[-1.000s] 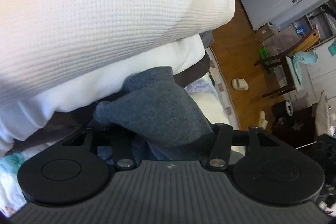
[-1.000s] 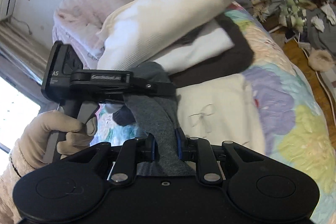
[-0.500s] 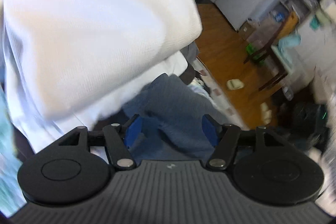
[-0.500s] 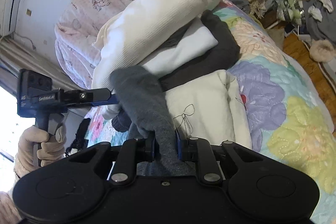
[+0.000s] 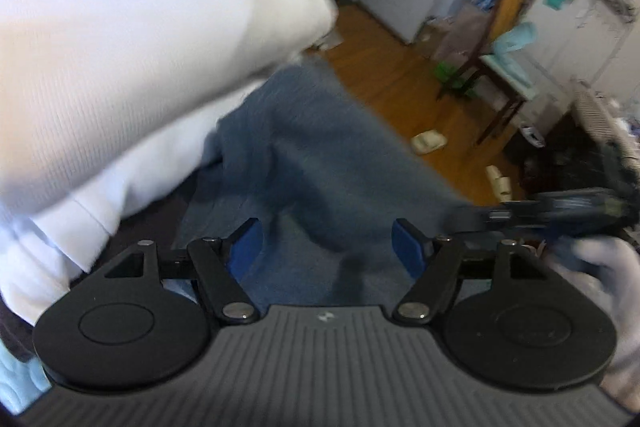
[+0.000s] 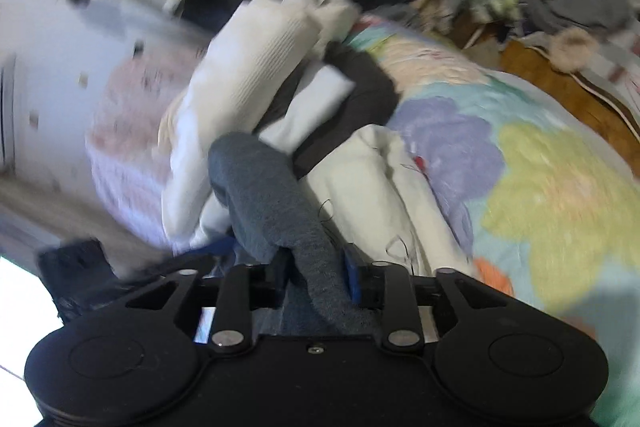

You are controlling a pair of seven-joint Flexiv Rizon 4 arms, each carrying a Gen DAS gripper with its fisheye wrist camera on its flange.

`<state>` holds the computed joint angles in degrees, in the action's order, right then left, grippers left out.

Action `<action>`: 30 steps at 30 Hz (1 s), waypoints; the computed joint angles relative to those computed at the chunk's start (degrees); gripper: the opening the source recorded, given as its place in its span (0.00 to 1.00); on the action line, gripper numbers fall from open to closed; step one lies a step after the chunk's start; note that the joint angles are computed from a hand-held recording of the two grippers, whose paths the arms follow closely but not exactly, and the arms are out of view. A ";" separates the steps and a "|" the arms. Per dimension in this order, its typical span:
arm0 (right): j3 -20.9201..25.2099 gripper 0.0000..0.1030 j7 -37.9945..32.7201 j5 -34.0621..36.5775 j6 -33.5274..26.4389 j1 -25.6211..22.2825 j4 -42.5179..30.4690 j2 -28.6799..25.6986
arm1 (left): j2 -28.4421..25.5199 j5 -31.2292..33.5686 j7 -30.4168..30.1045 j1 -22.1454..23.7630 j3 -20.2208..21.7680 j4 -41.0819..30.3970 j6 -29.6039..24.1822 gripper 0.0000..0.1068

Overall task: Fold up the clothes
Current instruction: 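Carry the folded shirt with both grippers onto the stack of white clothes, then open both grippers to release the shirt on the stack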

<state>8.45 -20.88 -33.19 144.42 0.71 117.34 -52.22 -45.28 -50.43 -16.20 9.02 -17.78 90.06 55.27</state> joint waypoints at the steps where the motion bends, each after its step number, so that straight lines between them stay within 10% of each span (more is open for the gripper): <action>1: 0.27 0.42 -0.63 4.07 1.28 1.42 1.09 0.20 | -0.80 0.67 -1.19 -0.78 0.73 -0.76 0.61 0.66; 11: 0.01 0.59 -6.53 24.06 12.20 12.18 4.94 -2.04 | -2.04 -2.73 -0.82 0.91 -2.55 -0.28 3.13 0.67; 14: -4.29 0.29 -13.52 20.25 3.86 15.31 5.72 1.92 | -1.77 -4.76 1.25 1.23 -3.68 0.33 4.10 0.67; 18: -5.05 0.25 -20.68 29.70 4.02 19.05 7.41 5.90 | -1.77 -6.76 2.32 1.11 -4.63 -0.34 2.30 0.67; 22: -18.52 0.24 -22.28 37.41 -5.51 32.18 9.86 9.03 | -1.24 -8.55 -0.06 -1.47 -3.59 -0.53 5.41 0.67; 26: -35.36 0.35 -7.23 33.32 -9.36 44.52 12.02 5.64 | 0.42 -14.95 4.71 -0.79 -6.63 2.05 9.94 0.67; 30: -43.57 0.51 -33.15 59.79 -26.49 60.52 7.82 7.39 | -0.10 -12.77 5.01 -2.17 -4.32 0.43 7.96 0.64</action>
